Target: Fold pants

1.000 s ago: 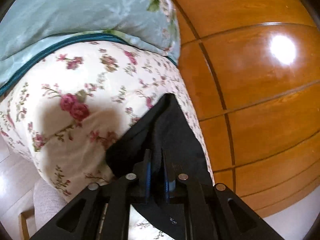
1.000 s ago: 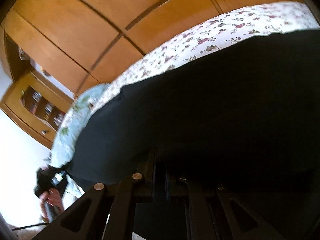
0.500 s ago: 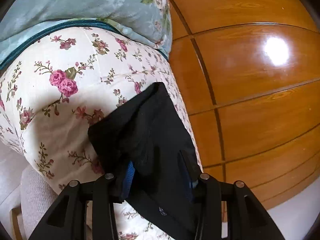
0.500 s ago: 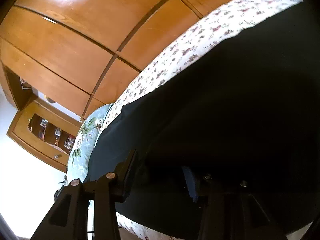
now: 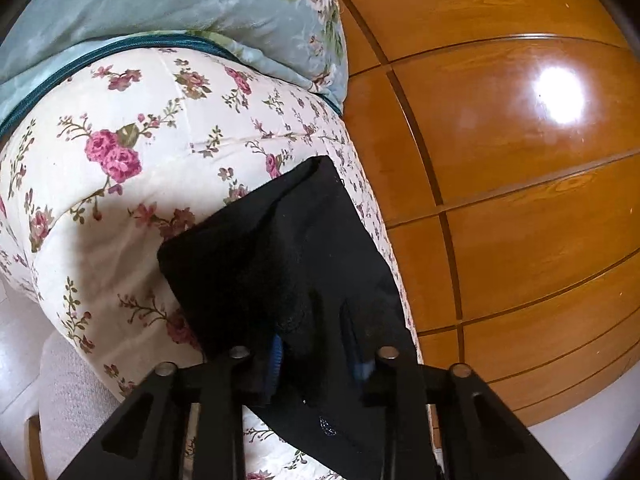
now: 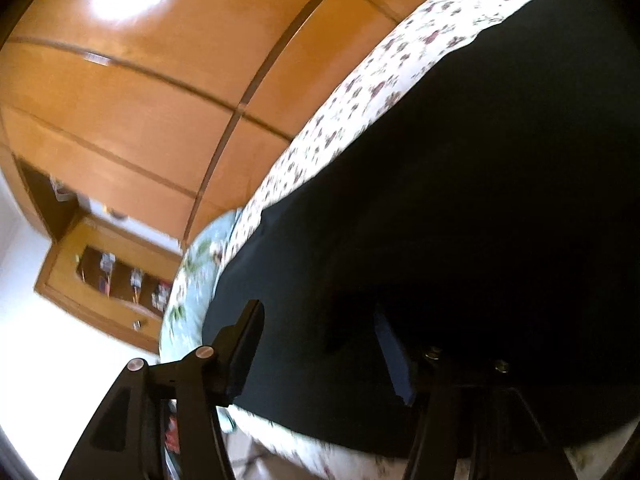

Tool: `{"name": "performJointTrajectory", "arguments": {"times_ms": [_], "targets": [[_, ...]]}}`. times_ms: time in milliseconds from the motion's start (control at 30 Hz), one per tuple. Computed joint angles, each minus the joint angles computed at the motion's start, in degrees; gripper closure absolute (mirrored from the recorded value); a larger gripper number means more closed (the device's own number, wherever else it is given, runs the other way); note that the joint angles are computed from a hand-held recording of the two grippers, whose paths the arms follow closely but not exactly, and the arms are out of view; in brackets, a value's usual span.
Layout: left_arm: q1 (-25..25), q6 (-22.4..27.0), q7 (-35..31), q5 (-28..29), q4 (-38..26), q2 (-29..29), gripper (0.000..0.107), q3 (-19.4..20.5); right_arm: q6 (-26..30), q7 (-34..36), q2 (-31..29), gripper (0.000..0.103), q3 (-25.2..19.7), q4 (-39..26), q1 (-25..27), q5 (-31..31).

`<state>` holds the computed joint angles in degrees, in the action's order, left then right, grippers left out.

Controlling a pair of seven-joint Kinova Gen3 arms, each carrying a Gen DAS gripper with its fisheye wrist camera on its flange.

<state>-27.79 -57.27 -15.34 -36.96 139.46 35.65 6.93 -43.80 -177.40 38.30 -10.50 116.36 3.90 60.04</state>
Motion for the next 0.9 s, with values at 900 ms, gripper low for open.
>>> {"name": "performJointTrajectory", "arguments": {"times_ms": [900], "targets": [[7.67, 12.07, -11.2, 15.02, 2.22, -7.78, 0.084, -3.21, 1.93, -6.16, -4.98, 0.096, 6.97, 1.42, -4.54, 18.97]]}}
